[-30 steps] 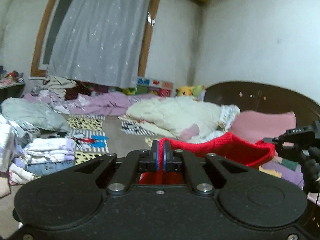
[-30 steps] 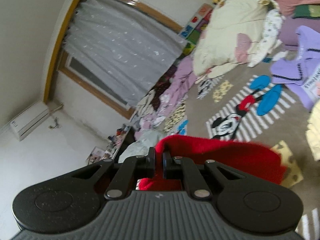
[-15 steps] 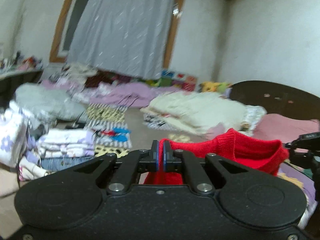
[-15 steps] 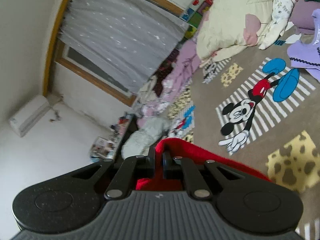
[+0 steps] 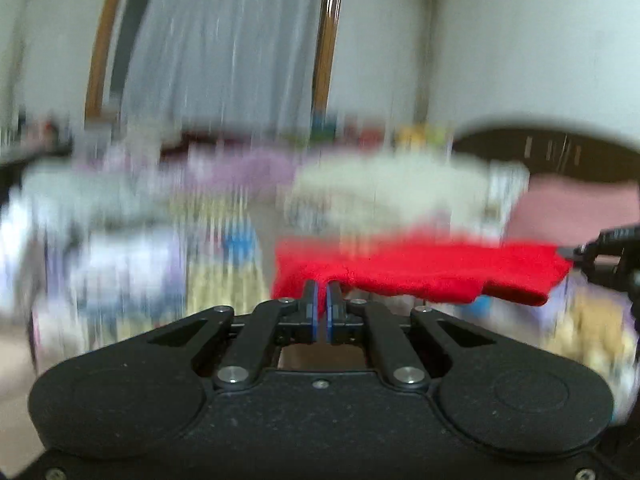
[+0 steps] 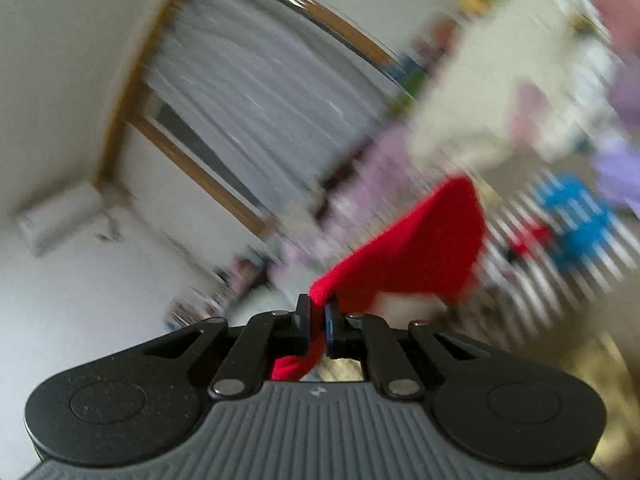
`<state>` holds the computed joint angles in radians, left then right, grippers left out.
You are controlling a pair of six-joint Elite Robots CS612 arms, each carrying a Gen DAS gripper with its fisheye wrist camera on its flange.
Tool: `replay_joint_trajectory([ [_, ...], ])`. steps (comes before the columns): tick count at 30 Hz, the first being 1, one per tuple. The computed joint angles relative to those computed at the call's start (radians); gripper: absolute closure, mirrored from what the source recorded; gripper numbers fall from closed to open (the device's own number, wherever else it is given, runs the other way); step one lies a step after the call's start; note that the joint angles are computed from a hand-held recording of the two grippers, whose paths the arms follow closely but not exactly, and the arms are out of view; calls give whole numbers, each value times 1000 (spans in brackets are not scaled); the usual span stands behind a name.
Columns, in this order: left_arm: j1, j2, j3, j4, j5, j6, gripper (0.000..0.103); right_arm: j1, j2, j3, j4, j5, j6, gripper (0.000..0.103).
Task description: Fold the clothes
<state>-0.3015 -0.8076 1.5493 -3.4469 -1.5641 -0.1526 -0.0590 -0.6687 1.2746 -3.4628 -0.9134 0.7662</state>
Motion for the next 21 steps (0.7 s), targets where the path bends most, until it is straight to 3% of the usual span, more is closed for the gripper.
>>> replay_joint_trajectory([
  [3,-15,20,48,104,8,-28,102,0,-9,103,160,-29,-42,94],
  [6,-25,28,68,151,13,-44,102,6,-1,166,289,-62,-54,94],
  [9,-21,19,78,165,4,-103,99,15,0,203,253,-99,-49,94],
  [10,-16,14,84,159,-6,-143,89,15,1,208,231,-100,-33,94],
  [11,-11,9,91,150,-16,-184,73,15,0,210,226,-102,-27,94],
  [13,-6,5,107,105,-33,-263,58,17,-6,214,234,-107,-40,89],
  [17,11,13,106,65,-78,-435,56,13,-20,230,233,-104,-69,85],
  [19,17,20,87,84,-78,-509,56,10,-19,235,228,-113,-77,70],
  [21,23,21,86,76,-84,-574,56,7,-16,232,229,-111,-66,68],
])
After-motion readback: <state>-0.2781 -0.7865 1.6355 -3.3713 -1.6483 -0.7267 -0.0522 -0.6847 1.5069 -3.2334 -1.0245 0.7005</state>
